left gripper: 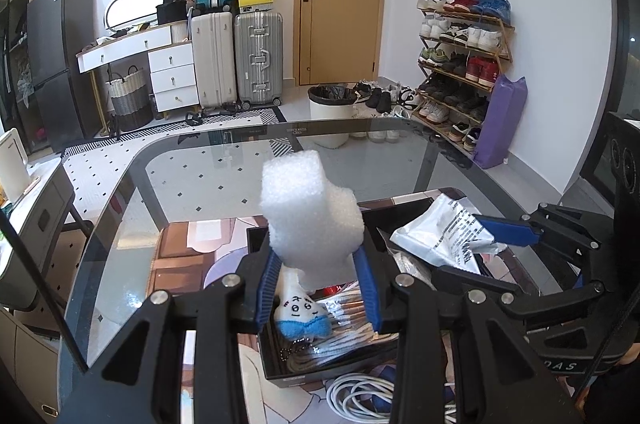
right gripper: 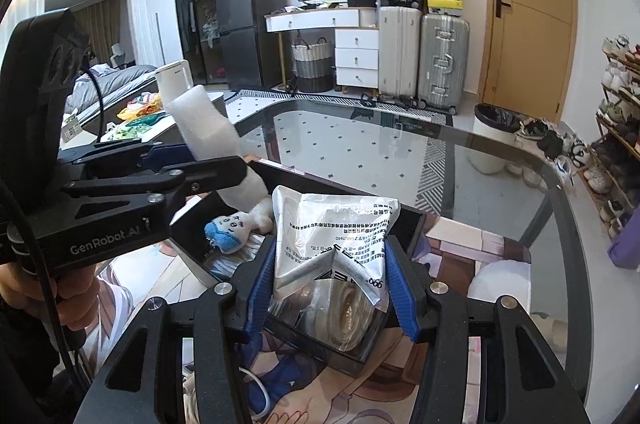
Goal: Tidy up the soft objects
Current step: 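Drop foam block into box with left tool while right tool drops packet in, then withdraw both tools from the black box back over the table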
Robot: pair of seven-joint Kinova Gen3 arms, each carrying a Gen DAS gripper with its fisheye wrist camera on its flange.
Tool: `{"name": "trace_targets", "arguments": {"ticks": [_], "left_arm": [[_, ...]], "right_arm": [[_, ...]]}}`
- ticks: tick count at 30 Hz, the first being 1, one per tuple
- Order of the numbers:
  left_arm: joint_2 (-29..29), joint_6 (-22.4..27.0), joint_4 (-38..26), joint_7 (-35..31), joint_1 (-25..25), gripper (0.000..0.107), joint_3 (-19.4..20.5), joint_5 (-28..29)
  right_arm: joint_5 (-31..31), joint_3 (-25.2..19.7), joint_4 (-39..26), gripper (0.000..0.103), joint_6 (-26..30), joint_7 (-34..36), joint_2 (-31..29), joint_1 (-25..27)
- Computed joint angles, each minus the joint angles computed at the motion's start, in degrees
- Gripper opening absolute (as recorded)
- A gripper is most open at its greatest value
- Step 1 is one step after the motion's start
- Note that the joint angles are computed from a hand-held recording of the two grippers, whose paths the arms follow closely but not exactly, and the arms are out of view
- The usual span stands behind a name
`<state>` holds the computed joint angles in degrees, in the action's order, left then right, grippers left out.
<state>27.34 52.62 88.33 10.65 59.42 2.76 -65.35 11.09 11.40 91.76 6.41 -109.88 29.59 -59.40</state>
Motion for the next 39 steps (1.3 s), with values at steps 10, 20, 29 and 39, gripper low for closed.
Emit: {"name": "trace_targets", "arguments": {"ticks": [10,20,29,39], "left_arm": [[-0.2,0.8,0.0,-2.6,0.2,0.065,0.6,1.1],[-1.2,5.6,2.1,1.9,2.5,0.103,1.0,-1.9],[-3.3,5.9,6.6,7.0,1.8,0.103,3.7,-3.8],[-3.9,6.4,9.0,10.3,2.3,0.103,5.6,-4.8]], "right_arm": [[0.2,3.6,2.6,0.079,-1.6,0.7,-1.1,-2.9],[-4.4,6.9,6.4,0.102,-4.2,1.8,-2.4,-5.0],[-9.4,7.3,9.9,0.102,-7.0,4.0,-3.2,-5.7],[-13.1,5.1,12.8,0.102,-7.3,7.9,-4.7,-5.5]]}}
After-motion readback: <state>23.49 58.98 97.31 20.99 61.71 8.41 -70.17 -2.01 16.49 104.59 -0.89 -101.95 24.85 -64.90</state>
